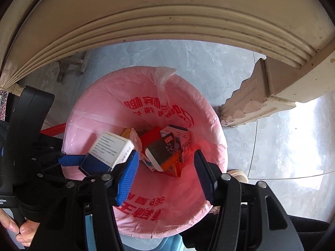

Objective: Collect trash

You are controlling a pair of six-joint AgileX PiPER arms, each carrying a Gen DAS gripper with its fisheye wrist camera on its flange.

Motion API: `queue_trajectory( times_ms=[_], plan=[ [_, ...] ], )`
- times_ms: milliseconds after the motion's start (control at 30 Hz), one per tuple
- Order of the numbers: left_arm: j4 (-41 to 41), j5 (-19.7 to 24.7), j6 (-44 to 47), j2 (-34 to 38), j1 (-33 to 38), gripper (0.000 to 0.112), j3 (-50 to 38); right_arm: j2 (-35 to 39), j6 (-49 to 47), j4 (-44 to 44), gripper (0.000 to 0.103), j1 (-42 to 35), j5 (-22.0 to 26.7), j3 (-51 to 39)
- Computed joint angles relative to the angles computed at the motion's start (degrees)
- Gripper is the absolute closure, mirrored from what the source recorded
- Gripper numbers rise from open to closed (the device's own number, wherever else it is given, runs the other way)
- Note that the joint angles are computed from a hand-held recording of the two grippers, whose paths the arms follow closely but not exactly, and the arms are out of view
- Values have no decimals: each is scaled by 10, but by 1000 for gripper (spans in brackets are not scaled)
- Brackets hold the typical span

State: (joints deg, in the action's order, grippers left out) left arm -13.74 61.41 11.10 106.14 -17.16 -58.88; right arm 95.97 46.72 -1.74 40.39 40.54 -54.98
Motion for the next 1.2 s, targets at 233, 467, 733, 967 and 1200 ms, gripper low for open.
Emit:
queue_trajectory(
  times_ms=[233, 467, 733, 967, 1200],
  plan=[
    [20, -2, -9, -4, -15, 41, -4, 6, 13, -19, 37, 8, 12, -6],
    [35, -5, -22, -13, -21, 40, -2, 6, 14, -19, 37, 8, 17, -7],
    [45, -6, -35, -28, -22, 40, 2, -1, 39, -34, 37, 15, 31, -4],
    [66, -21, -62, -66, -33, 40, 16, -24, 104, -87, 35, 43, 68, -1],
    [106, -38, -126, -138, -42, 40, 37, -61, 185, -136, 24, 99, 117, -8]
  ],
)
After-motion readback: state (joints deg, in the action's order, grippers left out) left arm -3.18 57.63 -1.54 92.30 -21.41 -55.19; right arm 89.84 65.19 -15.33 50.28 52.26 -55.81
